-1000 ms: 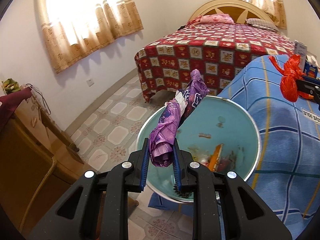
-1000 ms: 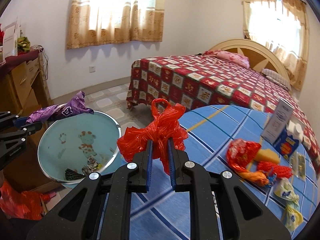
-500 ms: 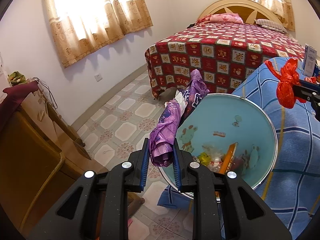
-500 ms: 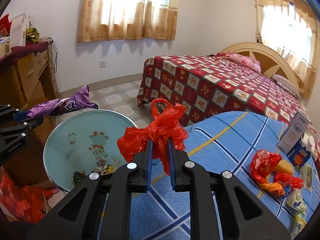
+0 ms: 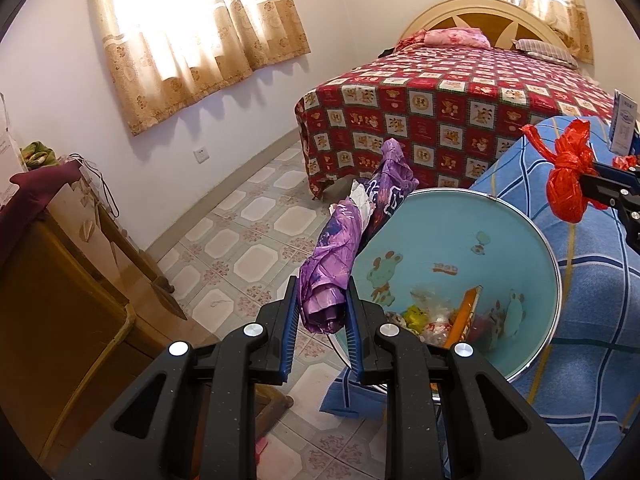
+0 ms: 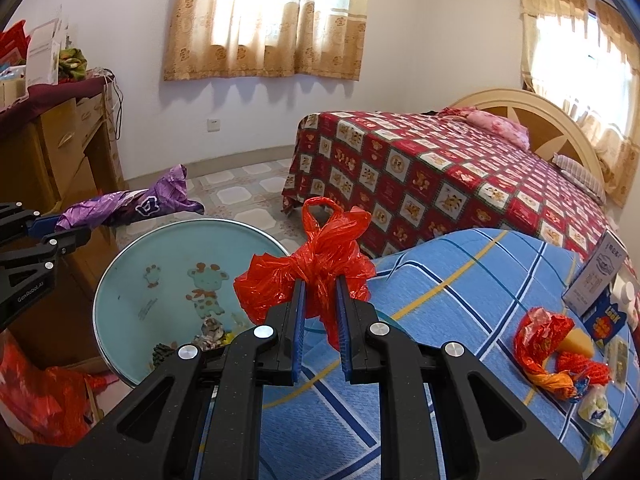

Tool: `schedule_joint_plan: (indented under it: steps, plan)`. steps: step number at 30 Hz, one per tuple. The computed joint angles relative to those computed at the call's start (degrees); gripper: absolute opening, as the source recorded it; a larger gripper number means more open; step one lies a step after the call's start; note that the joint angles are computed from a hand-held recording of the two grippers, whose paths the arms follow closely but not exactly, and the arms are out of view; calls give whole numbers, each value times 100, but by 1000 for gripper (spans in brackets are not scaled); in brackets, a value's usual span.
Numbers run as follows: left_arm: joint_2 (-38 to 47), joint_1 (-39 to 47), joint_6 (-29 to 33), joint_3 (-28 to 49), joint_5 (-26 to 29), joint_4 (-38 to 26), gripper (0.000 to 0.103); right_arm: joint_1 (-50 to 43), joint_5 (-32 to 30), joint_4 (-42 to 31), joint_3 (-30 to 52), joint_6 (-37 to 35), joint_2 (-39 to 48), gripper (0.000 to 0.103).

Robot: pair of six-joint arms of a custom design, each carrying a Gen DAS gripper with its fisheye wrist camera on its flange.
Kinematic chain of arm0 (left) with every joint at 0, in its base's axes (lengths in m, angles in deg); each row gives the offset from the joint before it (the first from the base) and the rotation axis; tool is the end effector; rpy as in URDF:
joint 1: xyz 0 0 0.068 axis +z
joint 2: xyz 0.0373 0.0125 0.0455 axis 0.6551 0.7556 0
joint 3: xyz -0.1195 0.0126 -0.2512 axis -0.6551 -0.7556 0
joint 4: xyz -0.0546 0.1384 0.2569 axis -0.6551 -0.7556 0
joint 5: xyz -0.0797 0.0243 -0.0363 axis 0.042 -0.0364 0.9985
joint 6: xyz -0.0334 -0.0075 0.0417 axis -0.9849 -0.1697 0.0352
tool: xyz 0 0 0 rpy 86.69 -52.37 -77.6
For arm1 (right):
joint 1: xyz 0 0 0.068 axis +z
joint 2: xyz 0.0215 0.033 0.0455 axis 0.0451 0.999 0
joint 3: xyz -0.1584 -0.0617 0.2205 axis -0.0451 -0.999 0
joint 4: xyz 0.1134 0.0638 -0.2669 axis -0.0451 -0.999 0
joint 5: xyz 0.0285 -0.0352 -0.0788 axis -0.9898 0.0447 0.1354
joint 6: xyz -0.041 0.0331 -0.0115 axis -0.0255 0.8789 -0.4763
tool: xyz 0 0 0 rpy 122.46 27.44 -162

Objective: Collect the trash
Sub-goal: 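Open the left tool over the bin dropping the purple bag while the right tool drops the red bag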

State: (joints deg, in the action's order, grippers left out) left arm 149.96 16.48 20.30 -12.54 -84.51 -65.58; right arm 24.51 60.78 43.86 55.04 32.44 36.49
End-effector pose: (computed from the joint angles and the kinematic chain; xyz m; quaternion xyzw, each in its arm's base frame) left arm 0.2335 -0.0842 0.0941 -0.0205 0.9075 0.1521 0.3911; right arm 0.2829 0.1143 0.1018 -0.2315 0.8578 0.0593 0.4550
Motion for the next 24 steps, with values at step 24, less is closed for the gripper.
schedule_joint_plan:
  steps: [24]
  plan:
    - [37, 25, 23, 16, 39, -16, 21, 254, 95, 12, 111, -29, 184, 15]
